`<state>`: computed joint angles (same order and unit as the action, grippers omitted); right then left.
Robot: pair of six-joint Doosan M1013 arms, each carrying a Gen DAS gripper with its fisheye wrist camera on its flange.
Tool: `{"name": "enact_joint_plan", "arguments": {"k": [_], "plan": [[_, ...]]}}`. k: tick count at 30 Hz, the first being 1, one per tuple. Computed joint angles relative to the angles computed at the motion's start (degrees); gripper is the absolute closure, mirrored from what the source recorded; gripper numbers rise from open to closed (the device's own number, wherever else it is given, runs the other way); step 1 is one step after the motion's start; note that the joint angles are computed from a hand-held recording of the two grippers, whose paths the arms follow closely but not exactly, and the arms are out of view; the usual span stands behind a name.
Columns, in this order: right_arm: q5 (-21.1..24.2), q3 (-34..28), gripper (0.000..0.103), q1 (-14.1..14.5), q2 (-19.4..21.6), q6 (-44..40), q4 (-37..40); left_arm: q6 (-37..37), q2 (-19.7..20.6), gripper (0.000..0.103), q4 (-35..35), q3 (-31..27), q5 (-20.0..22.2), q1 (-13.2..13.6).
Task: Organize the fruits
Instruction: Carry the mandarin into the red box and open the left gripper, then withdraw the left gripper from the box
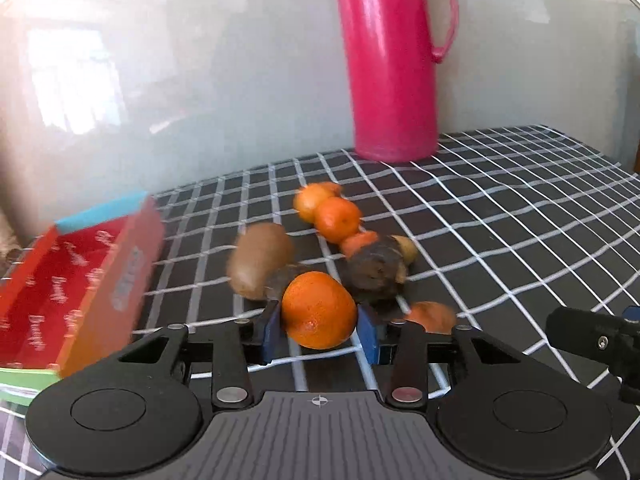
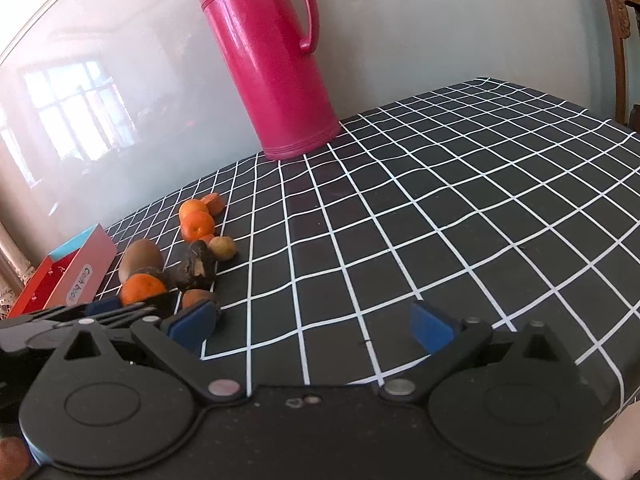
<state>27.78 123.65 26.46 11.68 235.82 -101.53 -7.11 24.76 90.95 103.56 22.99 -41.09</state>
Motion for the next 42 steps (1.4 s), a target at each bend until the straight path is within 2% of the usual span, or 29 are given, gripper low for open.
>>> {"name": "enact_joint_plan", "arguments": {"k": [6,12,18,23,27,28,30,31,32,33,36,42], "plan": [[-0.2,-1.1,0.0,0.9,0.8,-0.1,-1.0,-6.7,-3.0,0.062,6.8,3.1,8.6,0.8],[0.2,-3.2,0.0,2.6,2.0,-2.7,-0.6,-4.0,-3.9,0.062,2.6,3.7,14.7,4.4],[0.3,-5.8,0.0,4.1,3.6,-7.2,2.0,2.2,-2.9,0.062,-6.6,2.2,15.1,8.5],[0.3,-8.0,0.0,5.2,5.0,-11.1,4.2,11.6,-1.9,0.062,-19.3,-0.1,11.0,11.7],[0.9,-9.3,0.0,5.7,5.8,-14.6,6.5,12.7,-1.4,0.061,-21.6,-0.6,11.8,12.0],[1.1,-9.4,0.0,5.8,5.9,-15.1,6.8,12.7,-1.4,0.058,-22.1,-0.7,12.1,12.0],[1.4,-9.7,0.0,5.9,6.1,-16.2,7.6,11.0,-1.5,0.041,-21.2,-0.5,12.5,12.2],[1.6,-9.8,0.0,5.9,6.2,-16.7,8.1,8.8,-1.6,0.024,-19.3,-0.2,13.4,11.9],[1.7,-9.9,0.0,5.9,6.2,-17.0,8.5,6.8,-1.6,0.017,-17.3,0.1,14.2,11.8],[1.9,-10.0,0.0,5.9,6.3,-17.4,8.9,5.0,-1.9,0.017,-15.2,0.6,13.9,11.7],[2.6,-10.0,0.0,5.9,6.3,-19.0,10.2,2.1,-2.6,0.016,-10.5,1.8,16.3,10.6],[4.3,-9.8,0.001,6.1,6.3,-20.3,11.0,-2.4,-5.2,0.015,-5.1,4.6,16.1,8.7]]}}
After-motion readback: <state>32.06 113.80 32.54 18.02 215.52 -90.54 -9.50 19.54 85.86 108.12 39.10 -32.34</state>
